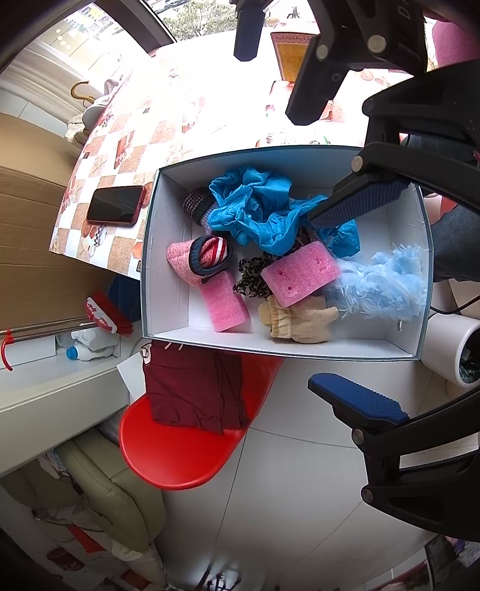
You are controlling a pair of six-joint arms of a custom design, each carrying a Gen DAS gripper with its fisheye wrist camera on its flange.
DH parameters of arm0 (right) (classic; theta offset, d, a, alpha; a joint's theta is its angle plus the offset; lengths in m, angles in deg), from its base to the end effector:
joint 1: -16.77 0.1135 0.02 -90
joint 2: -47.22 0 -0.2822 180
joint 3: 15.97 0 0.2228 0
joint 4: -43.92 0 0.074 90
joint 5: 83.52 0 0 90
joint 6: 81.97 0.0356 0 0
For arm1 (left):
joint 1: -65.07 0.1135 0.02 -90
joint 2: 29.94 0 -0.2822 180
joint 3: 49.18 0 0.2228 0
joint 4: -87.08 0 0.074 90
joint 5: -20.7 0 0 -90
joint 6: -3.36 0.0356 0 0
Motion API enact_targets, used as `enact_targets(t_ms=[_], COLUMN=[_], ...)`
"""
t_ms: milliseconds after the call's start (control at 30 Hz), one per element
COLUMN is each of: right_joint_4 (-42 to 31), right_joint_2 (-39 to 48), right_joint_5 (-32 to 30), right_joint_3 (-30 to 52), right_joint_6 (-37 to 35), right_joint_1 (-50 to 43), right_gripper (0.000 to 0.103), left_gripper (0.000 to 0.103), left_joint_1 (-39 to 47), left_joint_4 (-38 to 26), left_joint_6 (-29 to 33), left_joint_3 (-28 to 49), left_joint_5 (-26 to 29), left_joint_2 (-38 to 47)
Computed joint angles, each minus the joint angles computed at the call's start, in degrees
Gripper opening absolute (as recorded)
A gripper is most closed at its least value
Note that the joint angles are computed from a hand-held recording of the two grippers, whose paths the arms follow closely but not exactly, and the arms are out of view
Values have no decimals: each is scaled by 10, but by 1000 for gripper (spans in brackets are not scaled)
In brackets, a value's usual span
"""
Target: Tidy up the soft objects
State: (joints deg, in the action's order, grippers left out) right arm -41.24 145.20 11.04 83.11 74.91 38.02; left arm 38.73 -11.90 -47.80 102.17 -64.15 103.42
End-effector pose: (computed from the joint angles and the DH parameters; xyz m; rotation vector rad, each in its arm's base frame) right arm 0.2744 0.1037 0.2883 1.1736 2.7737 0.0225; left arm 0.3954 -0.1993 0.2794 1.6106 2.4998 -0.1074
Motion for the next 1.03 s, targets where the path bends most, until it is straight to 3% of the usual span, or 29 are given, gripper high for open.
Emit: enact_targets(t_ms=[867, 1033], right_joint_4=[6, 15], right_joint_2=[-24, -28], right_joint_5=[9, 2], right_joint_3=[-23, -34], right_joint_6=[33, 34], right_joint_1=[-5, -11], right_gripper=[103, 102], left_gripper=[84, 84], left_joint_1=[-17, -4], left_joint_4=[-17, -44], left_joint_6=[13, 32], left_joint_3=[34, 60], left_joint_5=[-18, 40], left_joint_2=[24, 31])
